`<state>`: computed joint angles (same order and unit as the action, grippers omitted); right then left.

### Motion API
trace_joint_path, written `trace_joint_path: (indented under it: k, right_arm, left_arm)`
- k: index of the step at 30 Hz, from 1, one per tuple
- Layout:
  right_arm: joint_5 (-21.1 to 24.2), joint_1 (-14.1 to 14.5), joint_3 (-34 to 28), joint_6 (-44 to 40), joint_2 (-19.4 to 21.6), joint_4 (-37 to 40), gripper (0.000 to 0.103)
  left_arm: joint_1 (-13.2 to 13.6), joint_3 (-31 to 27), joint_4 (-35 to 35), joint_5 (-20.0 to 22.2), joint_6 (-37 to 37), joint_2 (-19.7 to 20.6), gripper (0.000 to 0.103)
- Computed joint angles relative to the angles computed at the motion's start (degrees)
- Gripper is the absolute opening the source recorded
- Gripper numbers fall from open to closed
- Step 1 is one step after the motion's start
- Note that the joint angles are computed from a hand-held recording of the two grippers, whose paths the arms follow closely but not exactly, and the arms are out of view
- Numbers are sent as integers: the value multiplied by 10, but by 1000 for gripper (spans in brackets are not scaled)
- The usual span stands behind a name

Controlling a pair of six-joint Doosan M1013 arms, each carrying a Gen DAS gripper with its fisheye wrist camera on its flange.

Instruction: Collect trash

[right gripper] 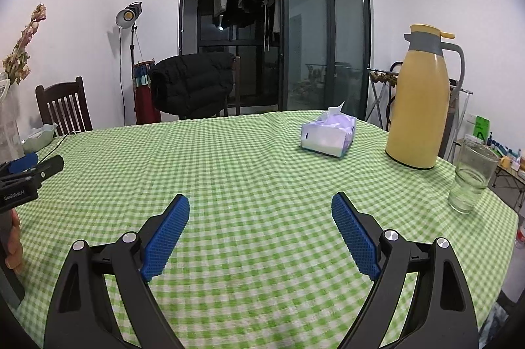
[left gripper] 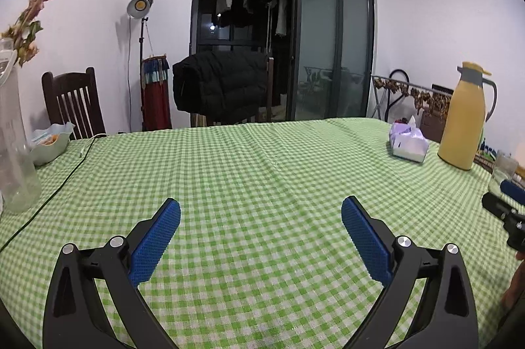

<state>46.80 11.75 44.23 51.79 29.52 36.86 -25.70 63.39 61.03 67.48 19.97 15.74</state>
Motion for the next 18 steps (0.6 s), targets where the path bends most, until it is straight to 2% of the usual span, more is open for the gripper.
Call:
trace_joint_path:
  k: [7, 14, 18]
  right_arm:
    - [-9, 1, 5, 1, -3, -4, 88]
    - [-77, -5, 55, -22, -27, 43, 95]
    - [-75, -3, 56, -26, -28, 42, 95]
  left_arm:
    - [-10, 4, 37, 12, -16, 1, 95]
    - [-14, 12, 53, -7, -15, -3, 95]
    - [-13, 13, 52, -11, -14, -4, 95]
